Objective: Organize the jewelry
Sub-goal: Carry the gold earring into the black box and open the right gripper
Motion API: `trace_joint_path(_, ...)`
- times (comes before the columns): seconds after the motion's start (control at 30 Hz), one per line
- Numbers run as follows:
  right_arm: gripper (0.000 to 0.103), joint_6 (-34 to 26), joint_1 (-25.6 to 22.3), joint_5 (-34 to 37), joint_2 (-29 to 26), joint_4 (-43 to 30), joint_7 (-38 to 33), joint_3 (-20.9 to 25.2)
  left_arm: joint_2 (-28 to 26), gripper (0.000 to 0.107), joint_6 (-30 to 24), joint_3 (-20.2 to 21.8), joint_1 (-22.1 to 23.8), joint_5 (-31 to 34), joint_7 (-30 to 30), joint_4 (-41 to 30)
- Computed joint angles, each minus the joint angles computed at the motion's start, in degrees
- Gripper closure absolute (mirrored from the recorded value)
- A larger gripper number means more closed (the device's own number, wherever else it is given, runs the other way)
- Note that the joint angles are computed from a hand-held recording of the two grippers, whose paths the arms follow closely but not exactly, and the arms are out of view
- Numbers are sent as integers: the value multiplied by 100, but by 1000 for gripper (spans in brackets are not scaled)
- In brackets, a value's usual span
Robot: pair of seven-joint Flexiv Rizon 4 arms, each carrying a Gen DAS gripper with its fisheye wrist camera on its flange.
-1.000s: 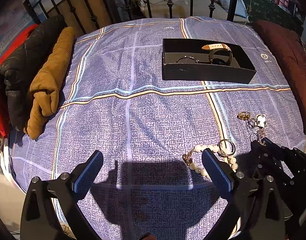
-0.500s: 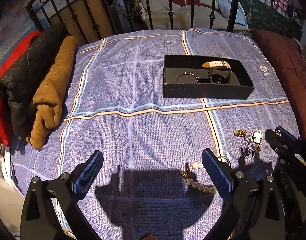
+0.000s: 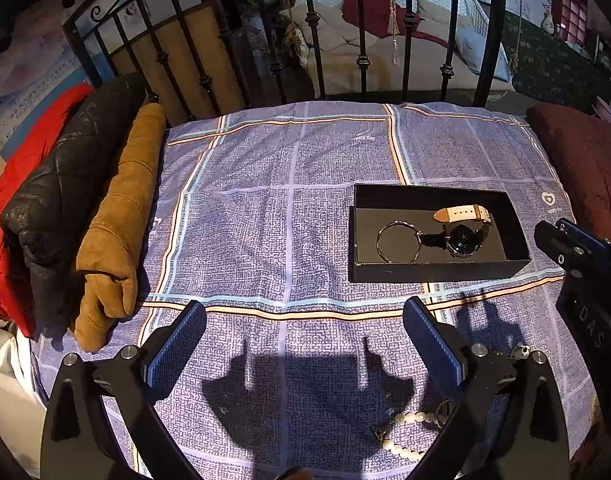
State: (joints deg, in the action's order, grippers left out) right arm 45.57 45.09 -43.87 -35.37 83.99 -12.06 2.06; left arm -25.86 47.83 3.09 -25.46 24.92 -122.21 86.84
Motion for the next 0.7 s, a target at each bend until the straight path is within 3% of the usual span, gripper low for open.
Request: trace_joint_path(0.7, 82, 118, -128, 676, -749, -662, -574, -156, -660, 10, -73, 77, 68, -456, 303, -399)
